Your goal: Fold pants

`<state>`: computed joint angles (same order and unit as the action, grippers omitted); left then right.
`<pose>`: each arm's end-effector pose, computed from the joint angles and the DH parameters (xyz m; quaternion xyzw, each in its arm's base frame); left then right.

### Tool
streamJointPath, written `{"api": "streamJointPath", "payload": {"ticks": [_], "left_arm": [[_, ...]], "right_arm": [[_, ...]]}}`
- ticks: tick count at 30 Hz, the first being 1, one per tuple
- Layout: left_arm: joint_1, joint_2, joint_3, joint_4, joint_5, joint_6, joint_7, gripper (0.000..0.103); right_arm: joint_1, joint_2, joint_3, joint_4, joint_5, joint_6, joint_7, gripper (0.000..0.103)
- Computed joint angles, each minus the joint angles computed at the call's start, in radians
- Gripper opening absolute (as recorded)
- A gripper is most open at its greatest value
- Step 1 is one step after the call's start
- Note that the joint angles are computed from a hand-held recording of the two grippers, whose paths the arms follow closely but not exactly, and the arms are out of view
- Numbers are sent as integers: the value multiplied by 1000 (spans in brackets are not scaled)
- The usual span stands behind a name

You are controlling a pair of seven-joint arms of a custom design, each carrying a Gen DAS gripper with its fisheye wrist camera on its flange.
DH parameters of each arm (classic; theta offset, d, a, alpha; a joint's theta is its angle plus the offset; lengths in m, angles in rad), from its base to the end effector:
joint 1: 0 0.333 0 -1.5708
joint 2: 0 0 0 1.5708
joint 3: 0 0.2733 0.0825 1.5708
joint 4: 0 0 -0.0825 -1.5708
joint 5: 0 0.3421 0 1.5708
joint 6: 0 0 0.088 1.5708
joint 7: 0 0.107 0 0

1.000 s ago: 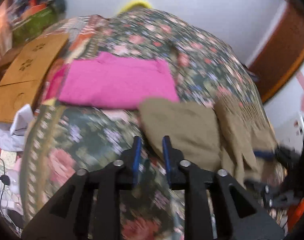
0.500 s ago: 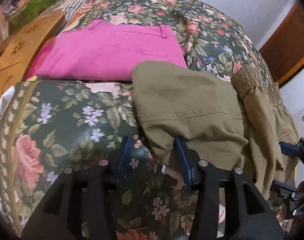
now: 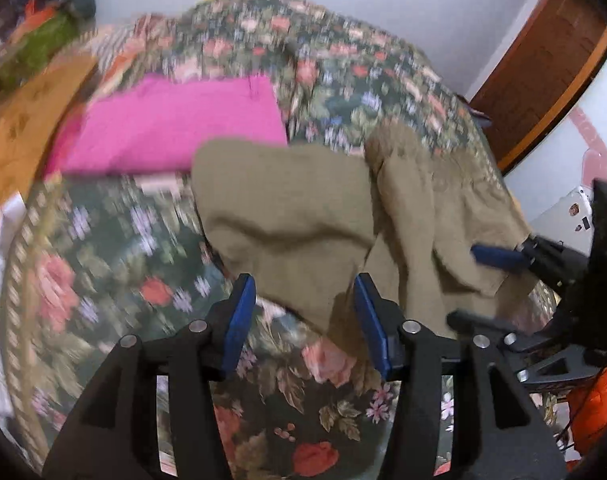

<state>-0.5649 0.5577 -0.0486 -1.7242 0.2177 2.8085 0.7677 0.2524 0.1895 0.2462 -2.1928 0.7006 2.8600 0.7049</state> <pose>0.5336 -0.3832 0.3119 -0.6878 0.6760 -0.2553 0.0695 0.4972 0.2279 0.3325 -0.8710 0.3961 -0.0713 0.2818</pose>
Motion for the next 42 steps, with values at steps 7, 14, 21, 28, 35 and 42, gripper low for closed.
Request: {"api": "streamJointPath", "payload": {"ticks": [7,14,21,28,35,42], "left_arm": [[-81,-9,68,-68,79,-35,-110,52],[-41,-95,50,-169,116,-12,-188,51],[-92,-135,100,-113,333,-14,-364,77],[-52,-52,24,20,344,-45,-349,84],[-79,58,32,134,285,-108,-372,84],[-51,110,21,136,151,-31,-371,88]], "right_arm": [[1,-2,2,-4,2,6,-1,68],[-2,-1,6,-4,13,10,-11,68],[-7,-54,-4,-30,128,7,-76,67],[26,-167,-85,-138,247,110,-125,68],[42,-210,-178,-193,303,130,-112,70],[-8,-125,-172,-141,444,58,-167,73]]}}
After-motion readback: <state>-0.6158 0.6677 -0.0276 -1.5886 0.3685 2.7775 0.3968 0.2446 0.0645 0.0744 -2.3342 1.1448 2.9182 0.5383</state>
